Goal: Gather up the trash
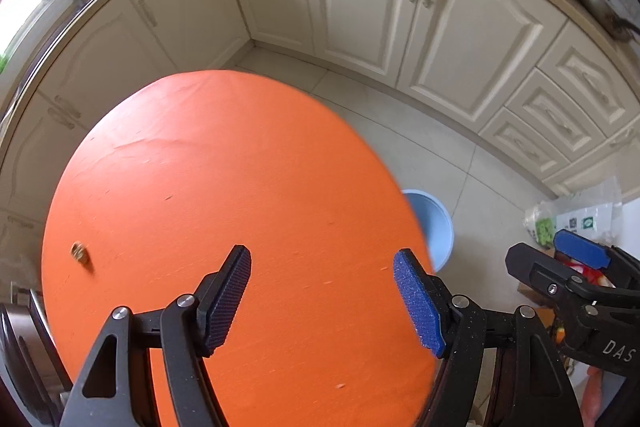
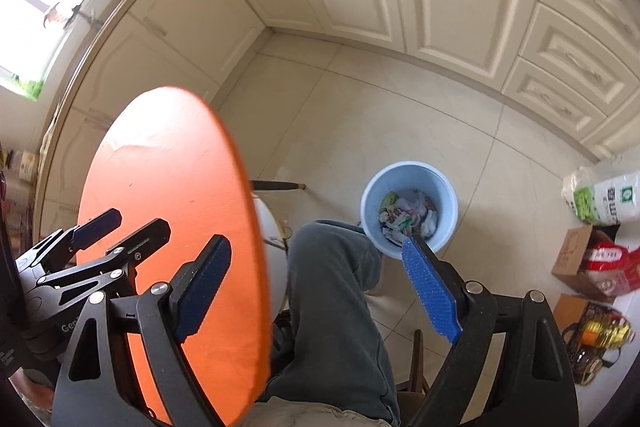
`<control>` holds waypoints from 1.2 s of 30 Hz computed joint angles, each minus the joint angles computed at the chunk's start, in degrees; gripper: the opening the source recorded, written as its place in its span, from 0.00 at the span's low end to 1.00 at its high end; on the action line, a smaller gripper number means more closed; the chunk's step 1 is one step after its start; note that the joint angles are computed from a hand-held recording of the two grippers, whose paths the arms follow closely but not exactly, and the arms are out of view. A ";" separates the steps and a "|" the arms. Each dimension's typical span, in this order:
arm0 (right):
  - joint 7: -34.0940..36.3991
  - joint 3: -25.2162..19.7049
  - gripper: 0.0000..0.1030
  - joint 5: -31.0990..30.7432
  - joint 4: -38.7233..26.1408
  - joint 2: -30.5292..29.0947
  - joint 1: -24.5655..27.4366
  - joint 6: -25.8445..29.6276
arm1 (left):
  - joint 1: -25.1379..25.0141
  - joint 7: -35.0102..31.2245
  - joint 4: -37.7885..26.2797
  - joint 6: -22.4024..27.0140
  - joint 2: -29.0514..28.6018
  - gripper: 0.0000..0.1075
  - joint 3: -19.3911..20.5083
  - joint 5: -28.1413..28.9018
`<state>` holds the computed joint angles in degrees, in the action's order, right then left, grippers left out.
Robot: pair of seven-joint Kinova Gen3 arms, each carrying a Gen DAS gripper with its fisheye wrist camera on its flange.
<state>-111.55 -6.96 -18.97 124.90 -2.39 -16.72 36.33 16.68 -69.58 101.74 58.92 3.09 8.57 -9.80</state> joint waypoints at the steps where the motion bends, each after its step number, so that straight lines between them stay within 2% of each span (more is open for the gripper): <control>1: -0.71 -0.81 0.86 0.62 -0.80 0.42 -0.70 0.03 | -0.84 -0.60 1.14 0.15 -1.77 0.65 -0.75 0.44; 9: -7.56 -6.02 0.86 7.55 -10.70 7.23 -9.63 1.86 | -9.35 -4.63 5.63 3.43 -11.20 0.65 -5.17 2.32; 17: -13.16 -7.17 0.86 16.87 -25.52 17.59 -21.76 8.03 | -21.56 -13.60 7.63 7.05 -17.20 0.65 -14.42 4.67; 22: -13.61 -6.73 0.86 21.23 -36.47 24.31 -28.29 13.66 | -28.88 -21.37 6.53 8.84 -18.03 0.65 -21.51 6.98; 25: -15.62 -4.62 0.86 26.62 -43.82 28.50 -34.13 17.67 | -32.73 -25.95 5.76 9.67 -18.03 0.65 -25.35 8.44; 27: -15.36 -4.07 0.86 28.37 -47.61 30.76 -36.12 19.37 | -34.91 -27.89 5.45 9.82 -17.44 0.65 -26.62 9.56; 31: -11.65 -4.39 0.86 26.66 -54.61 35.51 -36.42 20.79 | -38.97 -32.94 3.92 9.84 -13.90 0.65 -30.04 13.20; 36: -11.29 -1.02 0.79 29.36 -64.41 42.01 -40.88 26.31 | -44.82 -37.69 4.11 9.10 -10.31 0.65 -30.10 16.42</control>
<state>-122.84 -7.98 10.39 60.48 39.62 -57.60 62.64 -28.14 -107.27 105.84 68.01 -7.22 -21.53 6.62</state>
